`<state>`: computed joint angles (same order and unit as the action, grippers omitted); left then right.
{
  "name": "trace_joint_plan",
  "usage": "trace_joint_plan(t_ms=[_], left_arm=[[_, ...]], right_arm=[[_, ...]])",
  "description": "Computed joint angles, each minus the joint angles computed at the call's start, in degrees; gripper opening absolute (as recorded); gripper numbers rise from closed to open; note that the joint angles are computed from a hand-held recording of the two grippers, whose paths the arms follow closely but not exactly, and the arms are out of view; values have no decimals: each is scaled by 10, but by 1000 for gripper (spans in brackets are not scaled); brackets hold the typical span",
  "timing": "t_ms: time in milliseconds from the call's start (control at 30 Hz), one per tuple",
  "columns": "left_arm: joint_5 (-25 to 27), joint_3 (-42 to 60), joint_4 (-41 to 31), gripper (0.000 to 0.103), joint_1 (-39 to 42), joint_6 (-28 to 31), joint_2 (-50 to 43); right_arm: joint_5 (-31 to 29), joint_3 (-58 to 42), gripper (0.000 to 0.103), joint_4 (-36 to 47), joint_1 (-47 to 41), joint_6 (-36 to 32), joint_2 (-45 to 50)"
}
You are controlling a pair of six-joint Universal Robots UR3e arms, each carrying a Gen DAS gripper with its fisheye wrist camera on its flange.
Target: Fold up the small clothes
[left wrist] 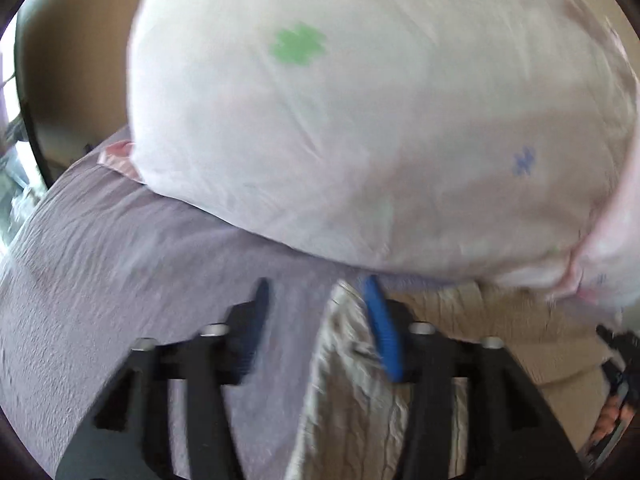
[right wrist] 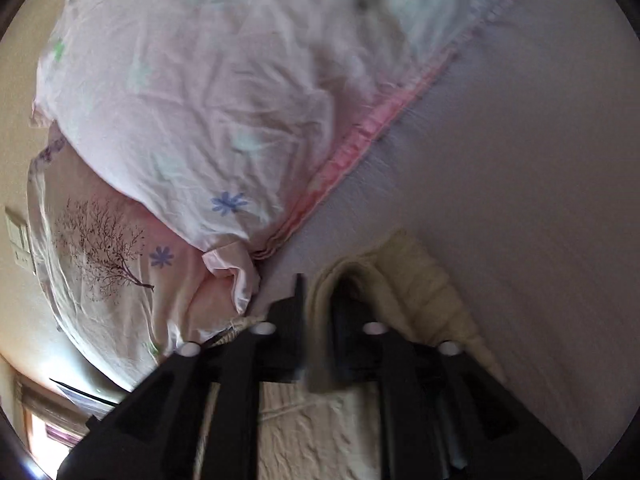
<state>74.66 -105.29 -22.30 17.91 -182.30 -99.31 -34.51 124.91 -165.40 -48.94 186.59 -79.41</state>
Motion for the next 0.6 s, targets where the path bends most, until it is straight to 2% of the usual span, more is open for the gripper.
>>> trace_joint_plan(t_ms=[33,67,100,167,200,267,300,400,467,500,600], left_arm=[[-17,-13,11,58,17,-6,13],[-33,-23,14,58,31,-4,25],[-56,-34,0,60,52,7,46],[-106,-51,-53,63,87,53,84],[-134,-67,-89,65,104,92,108],[-144,-90,-140,65,114,147,141],[-151,-109,-168,65,123,181,159],[-180,-149,-235,65,144,231,185],[-190,-155,-251,65,144,239,176],[-195,-171,-223,65,143,234,176],[-222,-155,-214,64,140,208,144]], right_arm=[[3,1,51,-10,3,1,-3],[10,2,65,-21,6,1,-9],[22,0,71,-31,6,4,-8],[53,17,74,-38,-7,-6,-30],[66,35,80,-22,-19,-25,-59],[84,60,84,44,-38,-78,-113],[98,72,85,120,-51,-136,-153],[136,105,87,327,-89,-298,-248],[142,108,88,410,-97,-361,-282],[143,115,89,447,-104,-390,-305],[150,121,89,530,-120,-457,-345]])
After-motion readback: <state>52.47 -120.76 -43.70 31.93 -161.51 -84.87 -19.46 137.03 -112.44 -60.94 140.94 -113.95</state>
